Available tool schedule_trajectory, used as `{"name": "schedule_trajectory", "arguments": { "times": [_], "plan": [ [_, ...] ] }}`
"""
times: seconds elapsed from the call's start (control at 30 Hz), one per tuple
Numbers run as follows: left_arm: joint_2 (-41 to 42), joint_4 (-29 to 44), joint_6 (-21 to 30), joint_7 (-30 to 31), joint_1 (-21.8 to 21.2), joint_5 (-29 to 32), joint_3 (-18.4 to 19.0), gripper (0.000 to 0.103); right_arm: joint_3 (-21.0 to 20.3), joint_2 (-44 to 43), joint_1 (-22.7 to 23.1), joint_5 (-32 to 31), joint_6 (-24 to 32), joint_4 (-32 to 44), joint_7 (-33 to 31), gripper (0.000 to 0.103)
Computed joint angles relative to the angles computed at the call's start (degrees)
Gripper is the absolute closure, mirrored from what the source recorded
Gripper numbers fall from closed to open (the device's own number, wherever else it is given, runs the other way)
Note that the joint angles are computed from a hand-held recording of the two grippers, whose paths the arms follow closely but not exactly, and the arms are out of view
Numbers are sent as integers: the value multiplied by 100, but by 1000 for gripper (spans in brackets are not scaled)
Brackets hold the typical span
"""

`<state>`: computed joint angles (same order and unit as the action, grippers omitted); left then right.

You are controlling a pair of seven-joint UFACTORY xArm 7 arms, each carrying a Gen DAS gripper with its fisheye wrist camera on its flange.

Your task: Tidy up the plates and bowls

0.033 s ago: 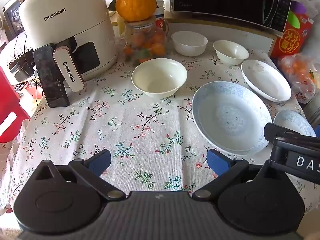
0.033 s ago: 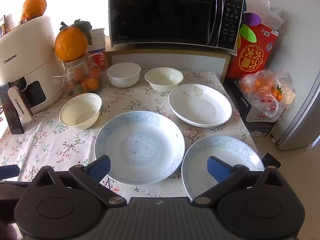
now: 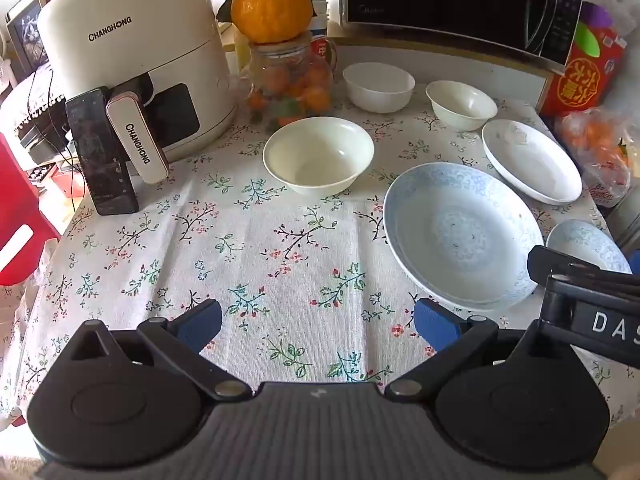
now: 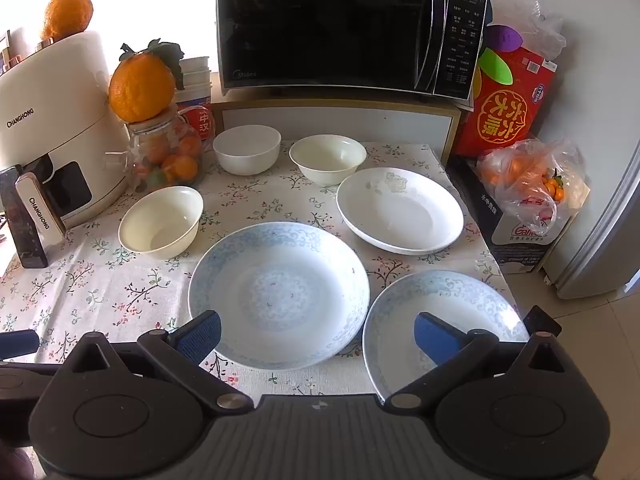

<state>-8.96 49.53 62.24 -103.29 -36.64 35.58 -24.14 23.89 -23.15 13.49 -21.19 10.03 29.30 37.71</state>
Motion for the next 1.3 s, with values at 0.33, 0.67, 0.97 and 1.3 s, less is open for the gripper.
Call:
{"name": "schedule_trajectory", "arguments": {
  "times": [0.33, 0.67, 0.97, 1.3],
  "plan": [
    [-12, 46, 113, 1, 0, -4, -30, 0, 123, -28, -73, -92, -33, -4, 48, 4],
    [33, 73, 115, -30, -24, 34, -6, 0, 58, -15, -59, -91, -13, -22, 51, 4],
    [46, 89, 106, -19, -33, 34, 13, 0, 57, -14, -57, -75, -35, -35, 70, 4],
    [37, 77, 105, -31, -38, 37, 10, 0, 55, -18, -41, -68, -17, -25, 76, 4]
  ]
}}
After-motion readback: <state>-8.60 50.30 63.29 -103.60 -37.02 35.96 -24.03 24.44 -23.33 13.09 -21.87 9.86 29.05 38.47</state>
